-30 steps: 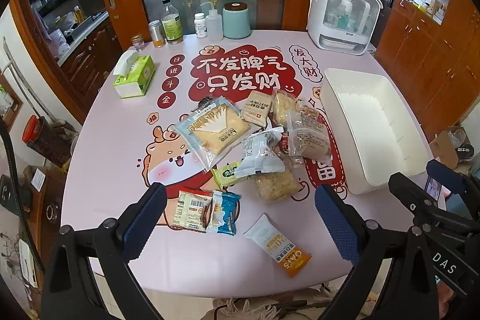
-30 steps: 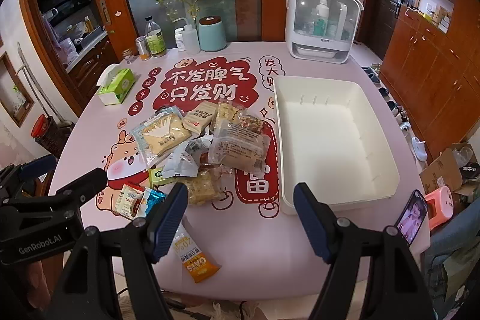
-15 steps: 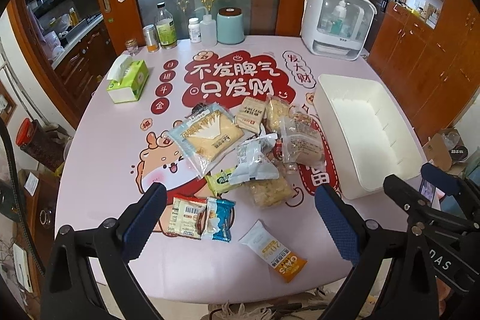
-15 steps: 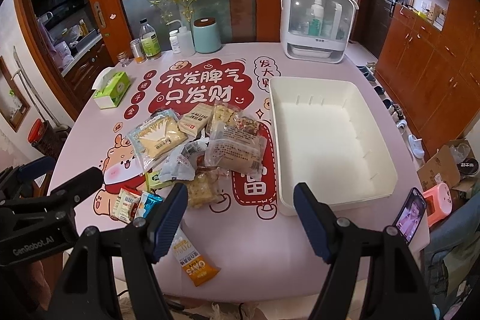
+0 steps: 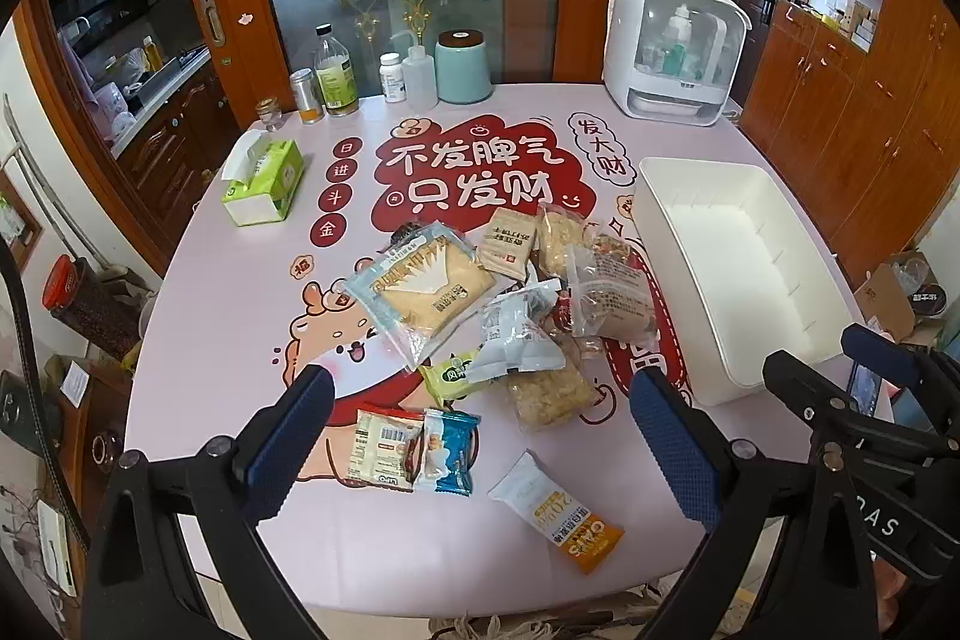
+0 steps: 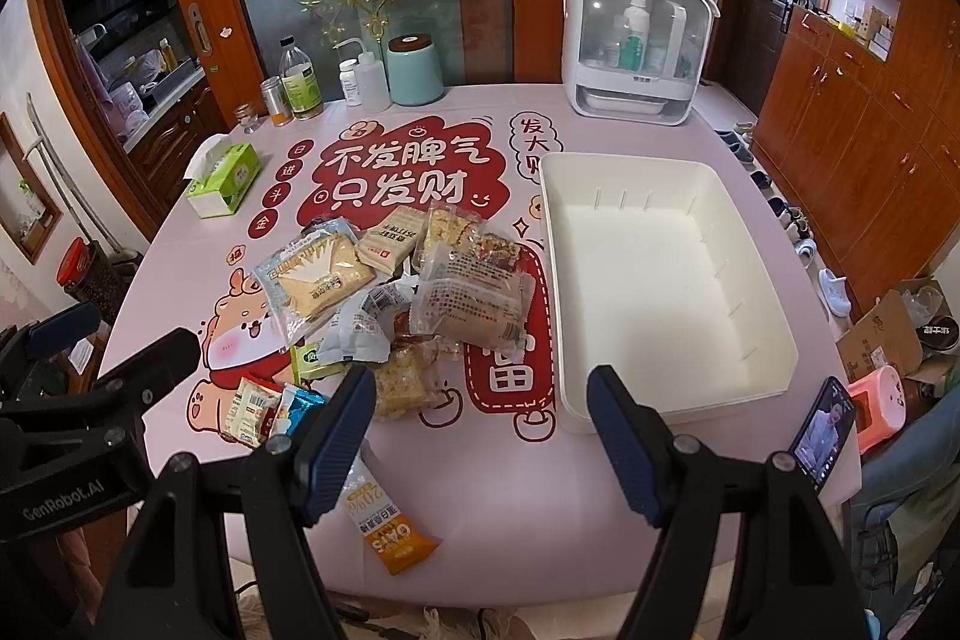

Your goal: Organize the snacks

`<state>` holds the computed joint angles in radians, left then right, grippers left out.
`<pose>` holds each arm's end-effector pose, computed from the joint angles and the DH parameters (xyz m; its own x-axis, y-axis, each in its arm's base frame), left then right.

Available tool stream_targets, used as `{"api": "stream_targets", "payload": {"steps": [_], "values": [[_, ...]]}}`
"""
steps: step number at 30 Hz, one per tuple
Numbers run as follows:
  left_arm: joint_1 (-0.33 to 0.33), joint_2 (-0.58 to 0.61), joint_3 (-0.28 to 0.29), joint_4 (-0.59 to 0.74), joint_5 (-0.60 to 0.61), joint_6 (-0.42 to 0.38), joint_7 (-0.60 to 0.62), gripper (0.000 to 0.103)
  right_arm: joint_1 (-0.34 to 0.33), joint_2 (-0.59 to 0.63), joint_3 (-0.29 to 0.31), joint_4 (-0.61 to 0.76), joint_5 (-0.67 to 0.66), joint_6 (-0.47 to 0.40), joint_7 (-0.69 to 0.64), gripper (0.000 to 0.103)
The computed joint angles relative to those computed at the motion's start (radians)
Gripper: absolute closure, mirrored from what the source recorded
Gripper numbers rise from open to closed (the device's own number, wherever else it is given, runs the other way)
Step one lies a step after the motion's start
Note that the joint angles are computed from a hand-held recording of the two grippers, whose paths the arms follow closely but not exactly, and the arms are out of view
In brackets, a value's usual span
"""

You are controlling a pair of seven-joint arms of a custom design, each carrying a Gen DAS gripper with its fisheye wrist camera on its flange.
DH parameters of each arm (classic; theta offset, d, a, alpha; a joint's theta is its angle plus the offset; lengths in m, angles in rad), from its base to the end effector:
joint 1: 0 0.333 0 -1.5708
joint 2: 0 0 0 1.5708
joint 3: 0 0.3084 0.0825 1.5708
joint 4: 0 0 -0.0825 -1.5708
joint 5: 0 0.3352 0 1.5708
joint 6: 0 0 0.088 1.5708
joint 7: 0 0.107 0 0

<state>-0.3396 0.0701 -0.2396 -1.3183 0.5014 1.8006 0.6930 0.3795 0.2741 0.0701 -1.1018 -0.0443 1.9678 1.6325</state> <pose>0.4773 -0.2557 0.7245 0.2876 -0.9578 -0.0027 -0.7717 -0.2300 -0.5929 0.5528 0.2538 0.7140 0.3776 -0.9259 -0.0100 -0.7700 -0.3080 -0.5588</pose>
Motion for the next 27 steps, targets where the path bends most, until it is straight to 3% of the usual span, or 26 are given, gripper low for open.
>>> {"api": "stream_targets", "payload": {"steps": [27], "values": [[-0.02,0.011,-0.005,0.012,-0.015,-0.035,0.0,0.004,-0.005,-0.006,-0.002,-0.014,0.0,0.012,0.002,0.029]]}}
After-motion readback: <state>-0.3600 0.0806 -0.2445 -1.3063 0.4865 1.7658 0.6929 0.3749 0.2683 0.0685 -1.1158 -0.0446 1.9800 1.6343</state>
